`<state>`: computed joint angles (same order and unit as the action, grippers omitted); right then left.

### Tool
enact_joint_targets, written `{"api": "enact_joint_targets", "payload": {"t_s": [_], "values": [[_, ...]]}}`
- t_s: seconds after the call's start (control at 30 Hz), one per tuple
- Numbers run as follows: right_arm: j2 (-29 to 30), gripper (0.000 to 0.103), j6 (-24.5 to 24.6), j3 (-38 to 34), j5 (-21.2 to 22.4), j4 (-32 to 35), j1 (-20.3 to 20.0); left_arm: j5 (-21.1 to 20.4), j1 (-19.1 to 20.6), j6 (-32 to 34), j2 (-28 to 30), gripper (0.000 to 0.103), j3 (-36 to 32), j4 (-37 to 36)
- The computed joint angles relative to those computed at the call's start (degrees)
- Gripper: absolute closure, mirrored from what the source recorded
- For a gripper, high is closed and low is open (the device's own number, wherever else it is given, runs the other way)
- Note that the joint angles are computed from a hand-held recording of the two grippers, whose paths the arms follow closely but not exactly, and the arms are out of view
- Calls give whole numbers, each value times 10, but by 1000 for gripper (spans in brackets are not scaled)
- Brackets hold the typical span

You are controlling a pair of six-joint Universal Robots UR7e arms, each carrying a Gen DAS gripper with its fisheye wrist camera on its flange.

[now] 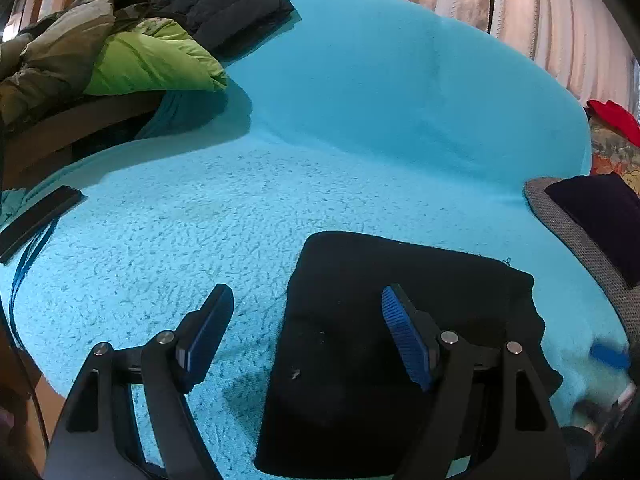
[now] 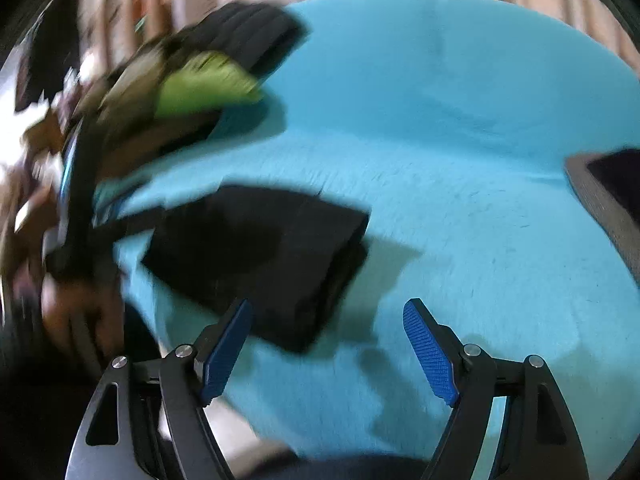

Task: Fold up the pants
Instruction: 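Open both tools and lift them away from the folded pants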

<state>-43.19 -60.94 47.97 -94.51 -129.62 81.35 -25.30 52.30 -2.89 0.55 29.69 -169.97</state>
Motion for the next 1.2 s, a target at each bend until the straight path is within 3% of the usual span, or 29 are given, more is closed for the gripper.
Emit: {"api": "enact_joint_targets", "payload": {"t_s": [0.17, 0.33, 0.43, 0.47, 0.5, 0.6, 0.73, 0.83, 1.2], "values": [[-36, 23, 2, 87, -2, -94, -7, 6, -1, -6, 3, 27, -5, 7], [-28, 23, -11, 78, -24, -90, 0, 18, -6, 9, 9, 25, -16, 9], [-32, 23, -14, 85, -19, -100, -1, 22, -14, 28, 1, 19, 7, -22], [-32, 23, -13, 84, -17, -101, -1, 28, -18, 42, 1, 14, 16, -43], [-30, 23, -11, 81, -14, -101, -2, 34, -21, 52, 2, 2, 17, -55], [-32, 23, -9, 83, -9, -103, -3, 39, -29, 68, -4, 0, 44, -82], [-34, 23, -14, 89, -5, -113, -3, -20, -28, -10, -59, 0, 144, -44], [-36, 23, -17, 93, -4, -119, -3, -57, -30, -31, -81, 0, 188, -47], [-40, 23, -16, 99, 4, -129, -5, -19, -50, -118, -105, 0, 240, 16]]}}
